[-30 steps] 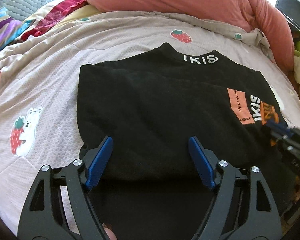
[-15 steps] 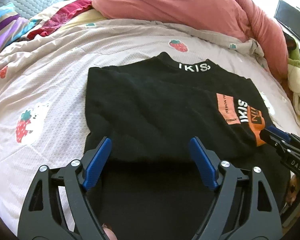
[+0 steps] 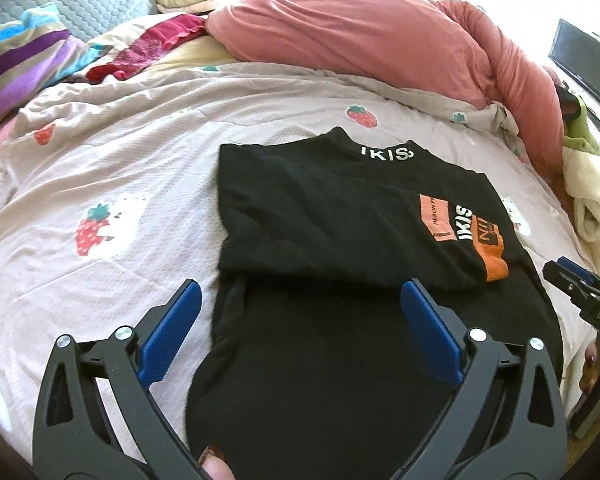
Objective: Fold small clothes
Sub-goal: 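Move both open tools toward the black shirt hem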
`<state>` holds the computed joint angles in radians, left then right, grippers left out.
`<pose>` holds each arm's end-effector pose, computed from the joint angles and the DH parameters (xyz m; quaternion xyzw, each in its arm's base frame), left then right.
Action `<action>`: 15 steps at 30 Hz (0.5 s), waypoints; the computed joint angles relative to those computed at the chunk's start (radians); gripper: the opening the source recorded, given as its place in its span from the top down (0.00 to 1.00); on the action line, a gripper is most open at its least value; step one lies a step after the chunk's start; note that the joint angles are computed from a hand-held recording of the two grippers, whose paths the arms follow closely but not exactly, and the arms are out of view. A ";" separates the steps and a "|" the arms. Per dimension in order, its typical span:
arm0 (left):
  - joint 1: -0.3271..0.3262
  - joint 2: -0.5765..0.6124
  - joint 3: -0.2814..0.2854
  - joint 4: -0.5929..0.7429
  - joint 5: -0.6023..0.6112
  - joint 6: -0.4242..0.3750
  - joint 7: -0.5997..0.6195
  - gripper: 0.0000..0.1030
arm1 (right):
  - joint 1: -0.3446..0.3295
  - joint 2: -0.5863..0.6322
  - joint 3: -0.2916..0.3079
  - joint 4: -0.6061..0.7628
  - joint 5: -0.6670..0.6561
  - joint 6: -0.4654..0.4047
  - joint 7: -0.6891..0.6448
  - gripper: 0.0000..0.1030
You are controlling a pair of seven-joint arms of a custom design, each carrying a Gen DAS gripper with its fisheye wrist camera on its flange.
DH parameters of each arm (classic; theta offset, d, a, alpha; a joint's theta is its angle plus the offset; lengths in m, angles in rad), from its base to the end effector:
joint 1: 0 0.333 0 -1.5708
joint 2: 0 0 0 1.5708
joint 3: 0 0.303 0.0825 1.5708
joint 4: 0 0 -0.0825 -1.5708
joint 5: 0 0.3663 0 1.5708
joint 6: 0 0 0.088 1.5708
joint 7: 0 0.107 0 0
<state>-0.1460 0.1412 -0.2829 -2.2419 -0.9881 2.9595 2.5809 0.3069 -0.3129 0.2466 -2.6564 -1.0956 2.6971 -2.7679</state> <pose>0.5208 -0.1741 0.3505 -0.4824 0.8084 -0.3205 0.1049 0.3368 0.2401 0.3612 -0.4982 0.7900 -0.2408 0.2640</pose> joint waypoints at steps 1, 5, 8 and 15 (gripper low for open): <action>0.003 -0.010 -0.001 -0.009 -0.011 0.000 0.009 0.09 | 0.006 -0.010 0.001 -0.006 0.009 -0.007 -0.005 0.25; 0.005 -0.051 0.017 -0.054 -0.030 0.012 0.019 0.09 | 0.021 -0.052 0.011 -0.039 0.044 -0.021 -0.019 0.25; 0.003 -0.080 0.035 -0.092 -0.028 0.017 0.015 0.09 | 0.025 -0.072 0.024 -0.058 0.059 -0.025 -0.018 0.25; -0.007 -0.137 0.073 -0.172 -0.041 0.015 0.031 0.09 | 0.043 -0.119 0.049 -0.104 0.106 -0.027 -0.026 0.25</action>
